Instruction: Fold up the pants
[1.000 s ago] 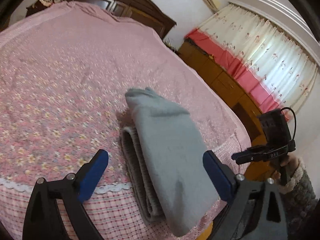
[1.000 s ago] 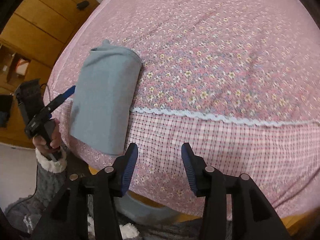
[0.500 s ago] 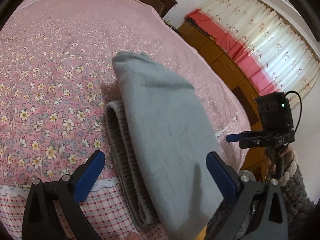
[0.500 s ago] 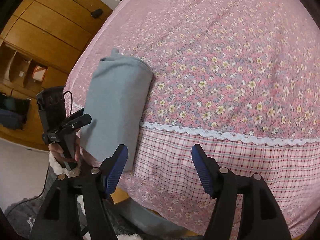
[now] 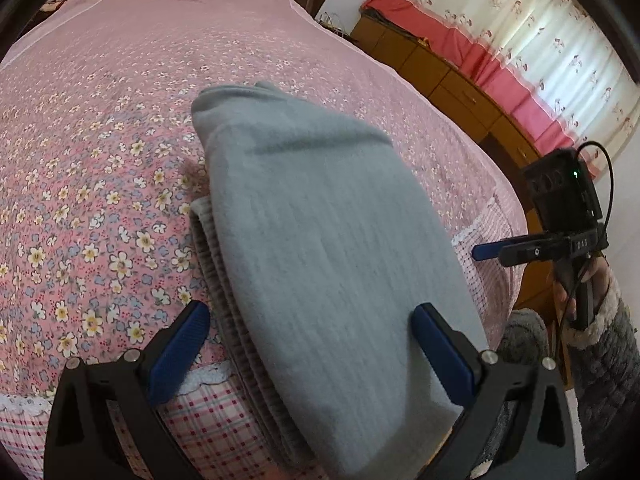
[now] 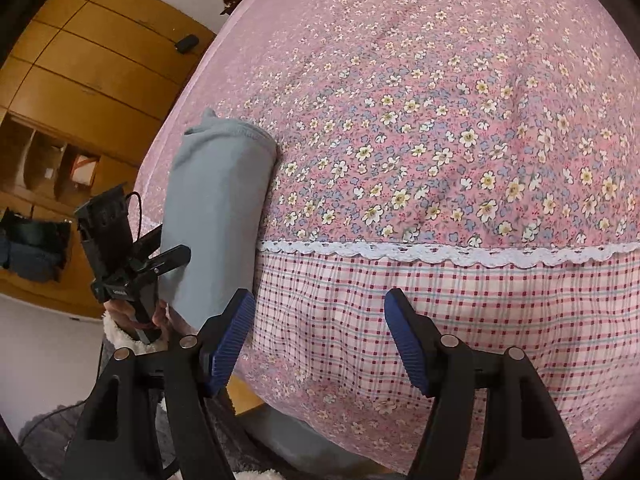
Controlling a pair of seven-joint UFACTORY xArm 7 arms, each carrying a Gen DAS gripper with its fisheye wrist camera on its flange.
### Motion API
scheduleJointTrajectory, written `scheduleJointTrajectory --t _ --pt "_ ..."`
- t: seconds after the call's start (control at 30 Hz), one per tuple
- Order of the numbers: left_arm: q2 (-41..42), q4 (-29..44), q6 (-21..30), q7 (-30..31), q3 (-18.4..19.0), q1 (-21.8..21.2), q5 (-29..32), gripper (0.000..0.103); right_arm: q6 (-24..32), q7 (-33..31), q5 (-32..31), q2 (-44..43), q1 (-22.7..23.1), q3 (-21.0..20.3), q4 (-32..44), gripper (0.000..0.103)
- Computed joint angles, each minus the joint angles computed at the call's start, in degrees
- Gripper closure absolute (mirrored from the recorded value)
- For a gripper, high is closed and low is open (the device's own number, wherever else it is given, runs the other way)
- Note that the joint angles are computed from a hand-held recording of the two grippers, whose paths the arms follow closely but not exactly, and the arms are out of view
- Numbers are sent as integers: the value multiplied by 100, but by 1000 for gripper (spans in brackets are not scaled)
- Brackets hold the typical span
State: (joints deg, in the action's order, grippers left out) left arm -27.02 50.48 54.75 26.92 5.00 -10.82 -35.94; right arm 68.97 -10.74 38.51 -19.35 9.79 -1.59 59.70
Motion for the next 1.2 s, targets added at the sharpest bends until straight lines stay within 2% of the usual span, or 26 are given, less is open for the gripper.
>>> scheduleJointTrajectory --t 0.3,0.5,0.73,0.9,1.1,1.2 --pt "212 109 -88 63 -48 -101 -193 0 -42 -197 320 92 78 -2 -41 34" --pt "306 341 271 93 33 -8 -253 2 -70 -679 924 10 130 -128 -147 33" --pt "79 188 604 337 80 68 -263 7 -150 -735 1053 126 137 -26 -165 31" --pt "17 163 767 477 194 139 -346 14 -217 -886 1361 296 122 -67 -191 31" --pt "-54 85 817 604 233 204 -441 16 -210 -1279 1738 461 28 -116 -161 30" --pt "117 221 983 793 388 260 -551 16 -155 -1368 1889 650 -20 -95 -59 26"
